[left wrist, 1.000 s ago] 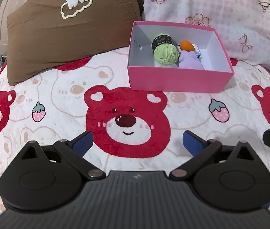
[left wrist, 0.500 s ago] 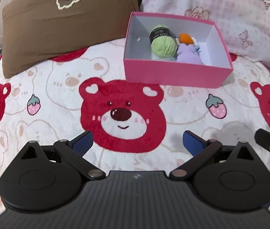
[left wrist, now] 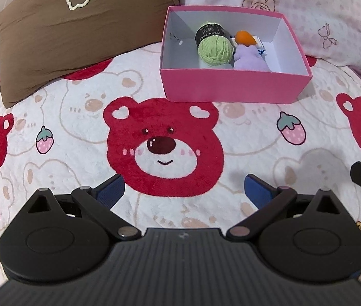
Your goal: Organize objects
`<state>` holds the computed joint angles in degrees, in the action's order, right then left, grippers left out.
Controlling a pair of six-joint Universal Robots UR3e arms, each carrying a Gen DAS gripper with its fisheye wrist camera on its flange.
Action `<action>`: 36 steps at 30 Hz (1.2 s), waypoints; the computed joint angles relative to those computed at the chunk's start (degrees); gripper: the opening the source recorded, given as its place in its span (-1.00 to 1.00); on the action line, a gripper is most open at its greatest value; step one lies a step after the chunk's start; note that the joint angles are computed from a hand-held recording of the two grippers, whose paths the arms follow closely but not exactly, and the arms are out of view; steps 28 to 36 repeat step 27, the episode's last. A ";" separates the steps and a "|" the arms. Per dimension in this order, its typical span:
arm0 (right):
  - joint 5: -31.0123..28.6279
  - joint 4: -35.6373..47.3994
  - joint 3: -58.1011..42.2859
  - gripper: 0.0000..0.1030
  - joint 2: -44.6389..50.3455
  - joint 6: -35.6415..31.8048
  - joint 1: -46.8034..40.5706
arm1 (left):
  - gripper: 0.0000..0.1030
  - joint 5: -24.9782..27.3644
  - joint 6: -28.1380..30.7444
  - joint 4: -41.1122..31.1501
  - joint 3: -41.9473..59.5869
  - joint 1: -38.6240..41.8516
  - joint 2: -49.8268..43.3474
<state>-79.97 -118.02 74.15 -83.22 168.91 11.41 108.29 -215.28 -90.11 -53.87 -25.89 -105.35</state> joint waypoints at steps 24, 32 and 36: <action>-1.35 -0.53 1.57 0.85 -0.62 0.13 1.48 | 0.97 0.41 -0.59 -0.07 -0.93 0.10 0.99; -1.73 -0.46 1.77 0.85 -0.99 0.09 1.79 | 0.97 0.79 -0.74 -0.25 -0.85 -0.20 1.35; -1.73 -0.46 1.77 0.85 -0.99 0.09 1.79 | 0.97 0.79 -0.74 -0.25 -0.85 -0.20 1.35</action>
